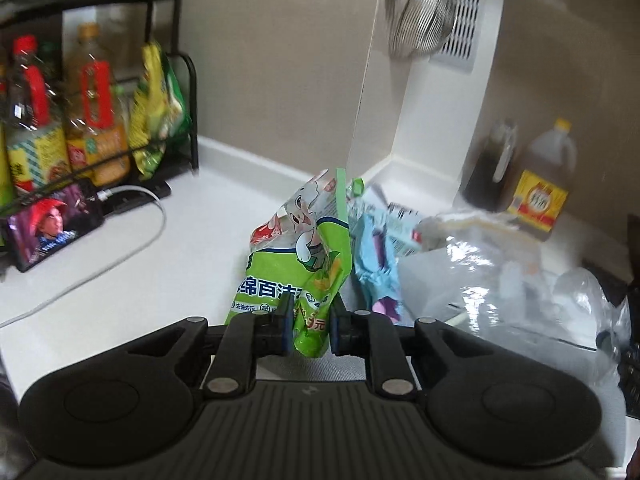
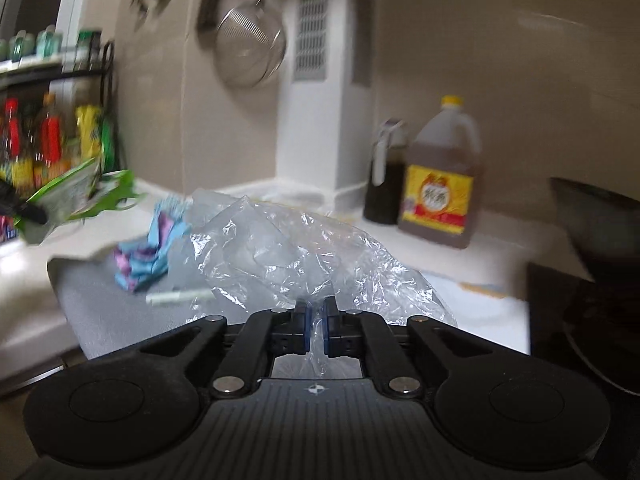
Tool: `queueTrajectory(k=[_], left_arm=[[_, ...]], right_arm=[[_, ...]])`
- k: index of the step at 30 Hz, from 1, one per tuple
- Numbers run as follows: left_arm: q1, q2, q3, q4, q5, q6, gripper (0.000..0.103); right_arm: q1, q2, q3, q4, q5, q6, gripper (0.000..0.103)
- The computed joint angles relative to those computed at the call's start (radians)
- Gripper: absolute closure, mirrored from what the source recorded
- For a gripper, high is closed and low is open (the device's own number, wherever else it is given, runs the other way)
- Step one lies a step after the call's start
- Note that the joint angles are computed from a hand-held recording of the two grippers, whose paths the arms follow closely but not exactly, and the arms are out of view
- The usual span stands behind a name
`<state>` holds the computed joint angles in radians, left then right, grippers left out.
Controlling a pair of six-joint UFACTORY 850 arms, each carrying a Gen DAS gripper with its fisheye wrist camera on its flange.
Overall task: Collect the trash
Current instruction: 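Grasp the green snack wrapper with the left tool while the right tool grasps a clear plastic bag, then carry the wrapper and plastic bag down over the round trash bin with both tools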
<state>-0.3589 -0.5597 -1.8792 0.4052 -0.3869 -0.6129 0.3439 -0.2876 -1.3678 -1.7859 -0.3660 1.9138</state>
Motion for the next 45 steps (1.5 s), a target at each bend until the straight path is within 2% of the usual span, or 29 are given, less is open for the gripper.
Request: queueTrajectory(k=[10,13,16,21,25,30,35,41,45], left_arm=[[-0.024,0.280,0.340,0.216,0.188,-0.289,0.084],[-0.041,0.355,0.423,0.366,0.224,-0.435,0.084],[-0.066,0.418,0.502,0.453,0.231,-0.517,0.084],[-0.101,0.508,0.628,0.391,0.244,-0.471,0.084],[-0.136,0.566,0.723,0.479,0.228,-0.566,0.084],[-0.161,0.613,0.816,0.431,0.197,-0.553,0.084],[-0.194,0.631,0.888,0.472,0.130,-0.610,0.084],[-0.199,0.628,0.941,0.323,0.109,-0.489,0.084],[-0.181,0.624,0.949,0.176,0.119,-0.358,0.084]], right_arm=[[0.015,0.128,0.114,-0.224,-0.070,0.248,0.097],[0.023,0.167,0.144,-0.283,-0.041,0.310,0.097],[0.042,0.207,0.185,-0.345,-0.015,0.353,0.097],[0.077,0.269,0.253,-0.406,0.060,0.406,0.097],[0.102,0.314,0.307,-0.400,0.140,0.413,0.097],[0.145,0.343,0.355,-0.218,0.179,0.238,0.097],[0.184,0.324,0.373,0.136,0.203,-0.114,0.097],[0.213,0.283,0.378,0.523,0.210,-0.508,0.097],[0.229,0.270,0.377,0.624,0.206,-0.634,0.097]])
